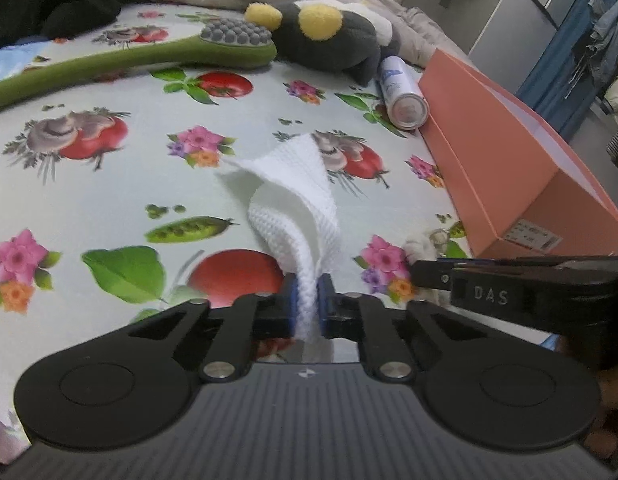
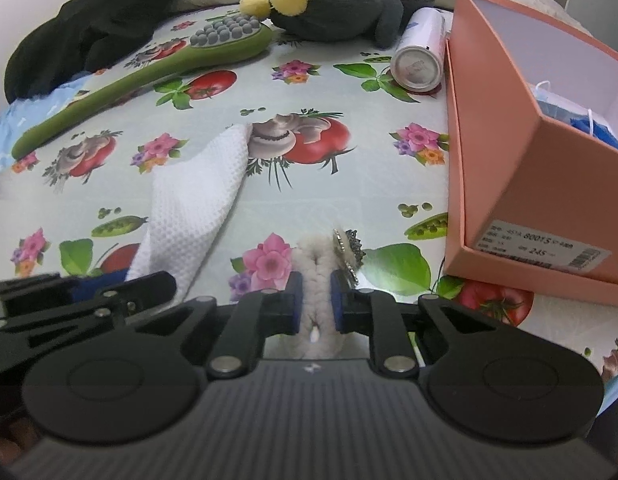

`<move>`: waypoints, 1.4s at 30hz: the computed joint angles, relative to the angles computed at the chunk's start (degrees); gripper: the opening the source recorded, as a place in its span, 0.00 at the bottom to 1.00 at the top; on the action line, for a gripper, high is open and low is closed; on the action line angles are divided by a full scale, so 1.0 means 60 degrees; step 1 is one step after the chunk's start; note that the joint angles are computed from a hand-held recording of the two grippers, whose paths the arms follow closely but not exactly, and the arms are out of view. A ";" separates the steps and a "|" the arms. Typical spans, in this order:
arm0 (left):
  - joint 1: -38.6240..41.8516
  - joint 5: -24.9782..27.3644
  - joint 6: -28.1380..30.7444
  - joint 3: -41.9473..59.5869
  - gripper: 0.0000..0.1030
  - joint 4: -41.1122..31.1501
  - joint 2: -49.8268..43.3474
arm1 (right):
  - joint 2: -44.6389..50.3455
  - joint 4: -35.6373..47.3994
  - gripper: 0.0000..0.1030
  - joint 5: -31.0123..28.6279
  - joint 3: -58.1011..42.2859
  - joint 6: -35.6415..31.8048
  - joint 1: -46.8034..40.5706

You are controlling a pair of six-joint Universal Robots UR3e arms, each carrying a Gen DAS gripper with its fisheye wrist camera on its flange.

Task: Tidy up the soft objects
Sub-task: 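Lift the cloth with the left gripper while the right gripper lifts the ring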

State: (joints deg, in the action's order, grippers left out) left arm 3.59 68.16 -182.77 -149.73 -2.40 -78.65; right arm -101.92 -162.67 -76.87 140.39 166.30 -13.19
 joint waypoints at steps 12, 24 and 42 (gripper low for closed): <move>-0.1029 0.0691 -0.1121 0.1235 0.09 -0.1495 0.0892 | -0.2328 0.2615 0.17 0.1140 -0.0232 -0.0747 -0.1390; -0.1555 0.0968 -0.1209 0.2229 0.09 -0.2353 0.1212 | -0.3454 0.4071 0.06 0.1956 -0.0681 -0.1096 -0.2511; -0.0843 0.1038 -0.0893 0.0691 0.09 -0.3760 0.3452 | -0.4499 0.6012 0.57 0.2774 0.0587 -0.2283 -0.3612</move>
